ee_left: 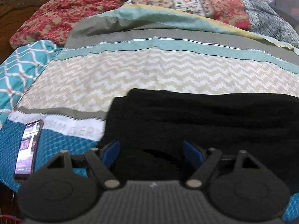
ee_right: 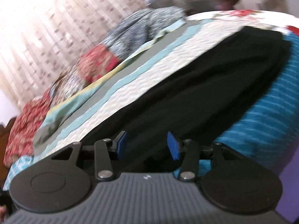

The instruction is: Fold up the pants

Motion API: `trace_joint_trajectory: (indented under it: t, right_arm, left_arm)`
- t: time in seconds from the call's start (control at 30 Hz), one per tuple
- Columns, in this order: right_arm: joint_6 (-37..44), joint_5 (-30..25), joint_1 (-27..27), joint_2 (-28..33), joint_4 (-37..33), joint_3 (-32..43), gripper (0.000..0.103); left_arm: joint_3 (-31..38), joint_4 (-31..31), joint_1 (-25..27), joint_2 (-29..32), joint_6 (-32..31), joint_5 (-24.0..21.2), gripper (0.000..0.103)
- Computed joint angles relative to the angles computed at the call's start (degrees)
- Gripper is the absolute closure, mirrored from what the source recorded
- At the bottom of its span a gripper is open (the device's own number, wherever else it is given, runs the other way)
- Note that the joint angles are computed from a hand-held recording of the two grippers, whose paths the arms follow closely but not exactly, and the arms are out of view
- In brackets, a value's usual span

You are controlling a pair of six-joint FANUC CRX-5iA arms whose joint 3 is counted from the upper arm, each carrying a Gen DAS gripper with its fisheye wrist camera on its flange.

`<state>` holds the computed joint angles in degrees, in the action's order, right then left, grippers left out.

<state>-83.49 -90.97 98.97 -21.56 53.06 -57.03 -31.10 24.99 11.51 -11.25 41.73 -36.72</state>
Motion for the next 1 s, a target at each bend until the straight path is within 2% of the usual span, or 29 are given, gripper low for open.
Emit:
trace_joint_trajectory:
  t: [0.17, 0.3, 0.37, 0.5, 0.6, 0.63, 0.7, 0.8, 1.0]
  right_arm:
    - [8.7, 14.3, -11.2, 2.6, 9.8, 0.7, 0.052]
    - [16.1, 26.1, -19.3, 6.1, 14.5, 3.7, 0.055]
    - [19.7, 31.3, -22.7, 8.2, 15.8, 5.5, 0.062]
    - [23.8, 38.8, -26.6, 11.5, 16.6, 7.9, 0.067]
    - [26.6, 43.3, -27.6, 12.8, 12.0, 9.2, 0.067]
    - [27.1, 44.2, -27.4, 12.9, 10.0, 9.5, 0.067]
    - [25.9, 43.5, -26.6, 12.8, 10.4, 9.2, 0.066]
    - [28.8, 42.4, -25.4, 12.5, 9.0, 9.7, 0.066]
    - [27.1, 42.3, -24.9, 11.7, 9.5, 8.6, 0.066]
  left_arm:
    - [0.4, -0.7, 2.5, 1.6, 1.2, 0.1, 0.025]
    - [0.7, 0.3, 4.4, 3.3, 0.8, -1.6, 0.022]
    - [0.4, 1.3, 5.0, 3.8, -0.1, -2.0, 0.020]
    - [-0.8, 3.5, 5.7, 3.8, -2.9, -1.5, 0.018]
    - [-1.1, 4.5, 6.0, 4.0, -3.9, -1.4, 0.016]
    - [-1.2, 4.8, 6.1, 4.0, -4.2, -1.4, 0.015]
    - [-1.4, 5.2, 6.2, 4.3, -4.7, -1.2, 0.015]
    - [-1.5, 5.3, 6.2, 4.5, -4.7, -0.8, 0.012]
    - [-1.5, 5.3, 6.1, 4.8, -5.0, -0.5, 0.011]
